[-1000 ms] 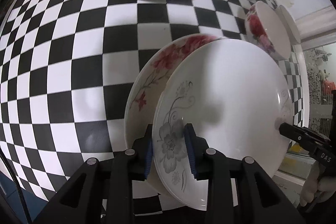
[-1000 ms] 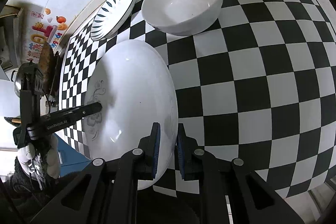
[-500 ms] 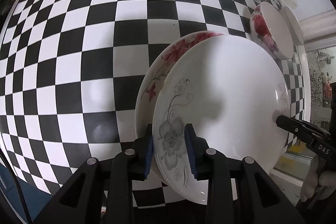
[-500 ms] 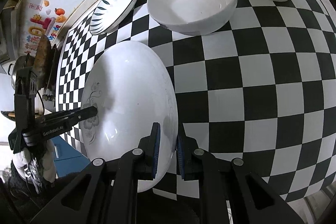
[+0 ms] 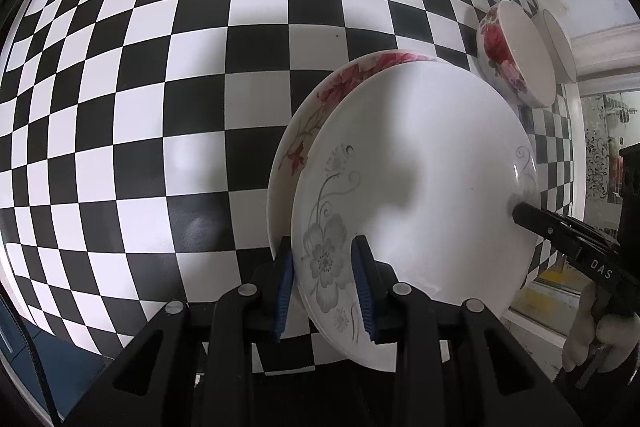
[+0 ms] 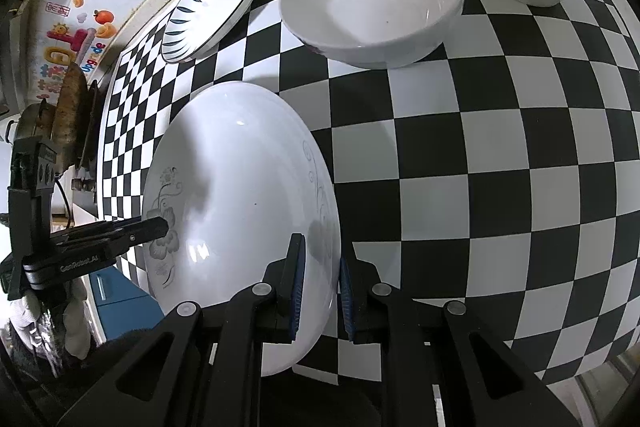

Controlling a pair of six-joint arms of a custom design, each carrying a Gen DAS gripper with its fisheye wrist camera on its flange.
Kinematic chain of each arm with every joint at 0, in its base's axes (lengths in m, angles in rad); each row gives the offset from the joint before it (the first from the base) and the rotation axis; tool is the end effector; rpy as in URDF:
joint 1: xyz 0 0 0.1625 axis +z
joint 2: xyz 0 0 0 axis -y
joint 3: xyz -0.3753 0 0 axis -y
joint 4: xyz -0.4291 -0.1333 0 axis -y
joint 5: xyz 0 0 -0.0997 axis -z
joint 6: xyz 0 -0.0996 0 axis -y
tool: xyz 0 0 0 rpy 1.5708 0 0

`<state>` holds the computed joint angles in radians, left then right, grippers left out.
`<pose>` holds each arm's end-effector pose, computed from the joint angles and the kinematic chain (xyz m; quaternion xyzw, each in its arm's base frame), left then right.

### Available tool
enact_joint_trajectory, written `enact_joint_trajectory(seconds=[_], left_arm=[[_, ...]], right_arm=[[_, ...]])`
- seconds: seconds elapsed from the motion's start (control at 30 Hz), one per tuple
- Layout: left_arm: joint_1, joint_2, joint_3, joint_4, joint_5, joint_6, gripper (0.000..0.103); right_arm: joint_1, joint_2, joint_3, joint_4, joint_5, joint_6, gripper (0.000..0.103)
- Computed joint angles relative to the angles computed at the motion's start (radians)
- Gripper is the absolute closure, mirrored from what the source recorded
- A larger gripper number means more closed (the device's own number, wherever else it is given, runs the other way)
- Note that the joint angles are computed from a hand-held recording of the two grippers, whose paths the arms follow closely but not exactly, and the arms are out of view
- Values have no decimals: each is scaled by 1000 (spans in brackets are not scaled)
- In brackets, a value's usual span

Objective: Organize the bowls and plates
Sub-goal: 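Carry the grey-trimmed white plate onto the pink-rose plate and release, then grasp the blue-striped plate rim with both tools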

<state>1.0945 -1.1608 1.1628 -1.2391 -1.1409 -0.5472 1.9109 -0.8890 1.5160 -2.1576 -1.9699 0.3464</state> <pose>-0.1396 -0.6518 0.3876 0.0013 0.9641 0.0385 0.2628 0.3160 -0.6094 0.1064 0.0009 -0.9800 0.0482 0.1933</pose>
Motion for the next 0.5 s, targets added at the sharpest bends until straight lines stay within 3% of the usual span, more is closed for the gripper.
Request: enact_joint_trajectory(seconds=[0.5], left_arm=[[1, 10, -53, 36, -19, 15, 77]], right_arm=[[4, 7, -2, -11, -14, 17, 86]])
